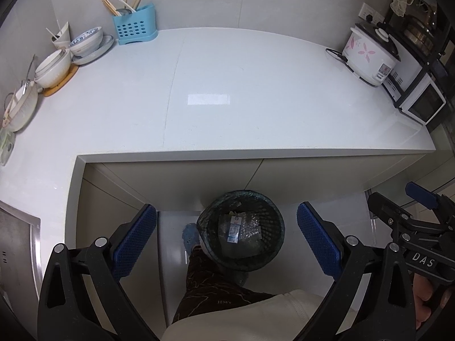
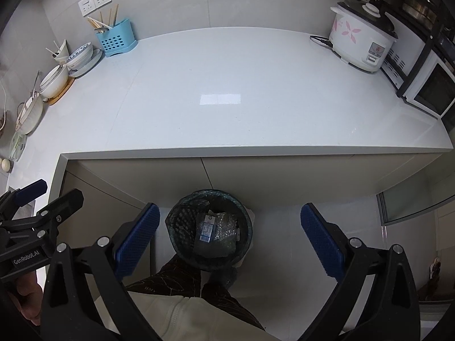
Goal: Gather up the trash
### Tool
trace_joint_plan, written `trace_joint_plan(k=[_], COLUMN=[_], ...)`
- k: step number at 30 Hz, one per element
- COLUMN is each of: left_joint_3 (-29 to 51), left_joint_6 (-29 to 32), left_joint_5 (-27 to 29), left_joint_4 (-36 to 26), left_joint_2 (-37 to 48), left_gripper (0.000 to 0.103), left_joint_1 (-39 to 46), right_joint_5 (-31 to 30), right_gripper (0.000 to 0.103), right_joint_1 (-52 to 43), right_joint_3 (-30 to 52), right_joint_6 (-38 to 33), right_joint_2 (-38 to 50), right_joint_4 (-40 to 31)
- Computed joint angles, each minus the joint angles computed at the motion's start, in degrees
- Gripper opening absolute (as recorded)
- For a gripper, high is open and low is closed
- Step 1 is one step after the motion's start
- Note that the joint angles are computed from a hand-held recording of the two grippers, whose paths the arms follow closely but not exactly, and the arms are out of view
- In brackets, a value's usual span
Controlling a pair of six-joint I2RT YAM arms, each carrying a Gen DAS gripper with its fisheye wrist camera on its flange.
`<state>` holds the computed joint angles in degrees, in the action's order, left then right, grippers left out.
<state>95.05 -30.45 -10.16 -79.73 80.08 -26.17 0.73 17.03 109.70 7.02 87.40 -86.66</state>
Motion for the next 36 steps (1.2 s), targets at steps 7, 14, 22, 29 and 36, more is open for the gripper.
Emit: trace_joint_plan(k=[7,14,22,29,36], left_joint_3=[-0.54,-0.62,-1.19,-0.88,-0.32], left_joint_6=[-0.17,-0.34,-0.22,-0.38,-0.18], left_joint_5=[0.23,0.58,1.17,0.84,0.85], left_joint_4=[0.57,0.31,0.76,1.27,1.40], left_joint_2=[-0.45,-0.45,-0.25,-0.40,-0.28], left_gripper=[0.097,0.097,0.097,0.097,0.097], left_joint_1=[-0.01,0.11,0.57,0.51,0.08], right_joint_5=[-0.06,-0.20,-0.22,-0.12,-0.16], right_gripper=[0.095,0.095,0.095,0.095,0.095], right_joint_1=[-0.06,-0.15,0.11,0.23,0.35], right_joint_3=[-0.30,0.07,0.02,0.46,0.39], right_joint_6=[-0.09,-0.41,0.27,0.33,0.43], right_joint_2=[-0.32,-0.15,0.11,0.30,0.07], right_joint_4=[0.07,-0.11,0.08,0.32,0.37])
